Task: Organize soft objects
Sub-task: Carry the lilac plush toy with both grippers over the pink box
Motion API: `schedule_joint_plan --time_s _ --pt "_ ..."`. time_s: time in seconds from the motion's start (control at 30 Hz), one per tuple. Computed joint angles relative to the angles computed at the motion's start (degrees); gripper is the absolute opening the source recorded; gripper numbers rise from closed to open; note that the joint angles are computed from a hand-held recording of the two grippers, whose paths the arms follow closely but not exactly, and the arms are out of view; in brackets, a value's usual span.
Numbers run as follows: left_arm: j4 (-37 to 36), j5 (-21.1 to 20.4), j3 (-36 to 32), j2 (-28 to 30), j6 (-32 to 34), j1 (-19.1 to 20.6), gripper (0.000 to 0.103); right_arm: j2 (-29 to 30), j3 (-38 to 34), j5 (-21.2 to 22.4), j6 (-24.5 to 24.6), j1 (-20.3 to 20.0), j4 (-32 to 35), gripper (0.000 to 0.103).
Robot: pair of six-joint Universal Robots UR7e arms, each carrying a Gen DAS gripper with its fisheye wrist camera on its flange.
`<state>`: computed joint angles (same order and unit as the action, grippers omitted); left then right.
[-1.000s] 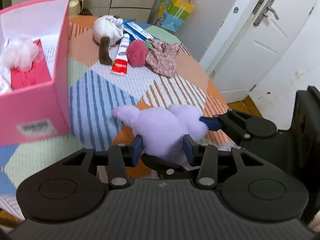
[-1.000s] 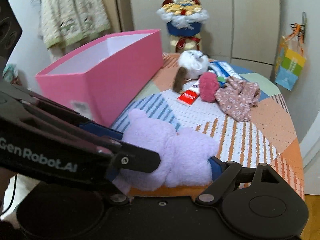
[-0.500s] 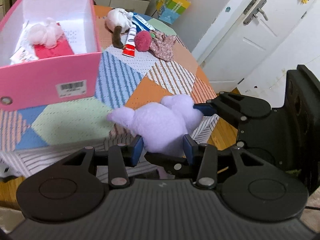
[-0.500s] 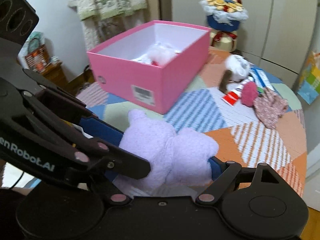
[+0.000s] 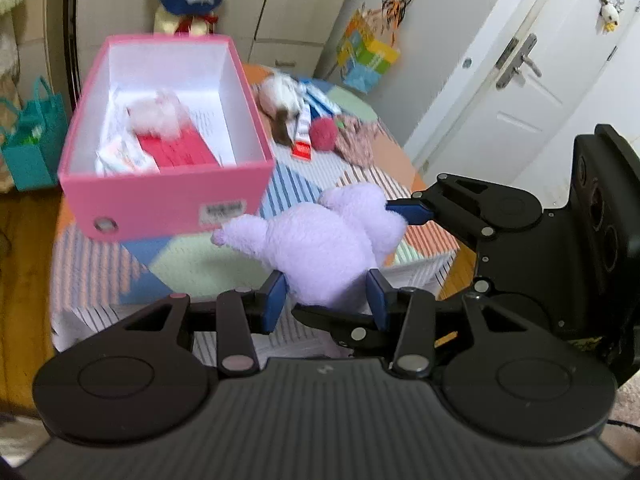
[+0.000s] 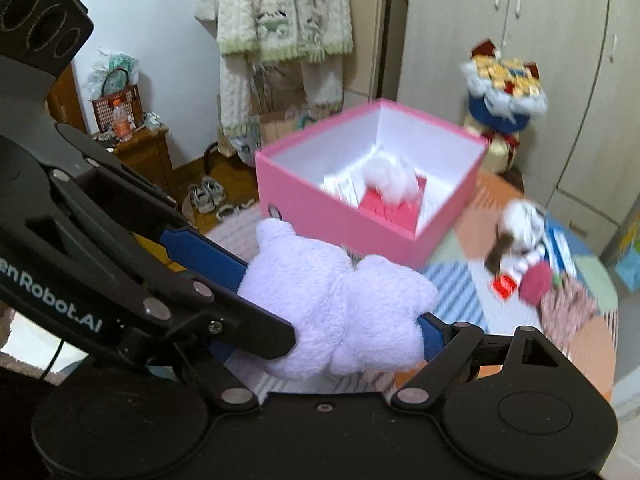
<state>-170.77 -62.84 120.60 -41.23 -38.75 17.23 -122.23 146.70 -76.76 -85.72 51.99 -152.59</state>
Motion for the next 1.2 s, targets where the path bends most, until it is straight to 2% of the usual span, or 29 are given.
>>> schedule_joint_plan --time_s 0.13,0.3,0.47,0.67,0.8,0.93,1.2 --pt "-0.8 3.1 -0.4 -0.8 2.7 0.6 0.043 2.1 0.4 1.1 0.7 3.1 -5.2 0.09" --pt "-1.6 5.3 -2.1 -2.0 7.4 3.0 0.043 8.2 -2.8 1.0 5.6 8.3 -9.4 0.09" --pt "-2.0 7.1 -5.3 -1.9 11.4 6.3 0.043 14.6 -7.8 0.9 8.2 12.6 -9.5 0.094" --pt "-4.8 6.4 -9.9 0.7 16.2 12.0 0.044 22.9 -14.2 0.3 10.2 16.3 -10.2 0.094" --pt "-3.9 3.1 -14.8 3.2 17.0 16.9 0.044 28.9 -18.6 -1.9 10.0 18.5 -11.8 0.094" --pt "-2.9 2.0 -19.9 6.4 20.4 20.3 0.044 34.5 -23.9 -3.5 9.2 19.8 -10.9 0.094" --pt "4.8 -1.1 -32.0 13.0 20.9 26.2 0.044 44.1 -32.9 -6.7 11.2 21.0 -12.2 0.09"
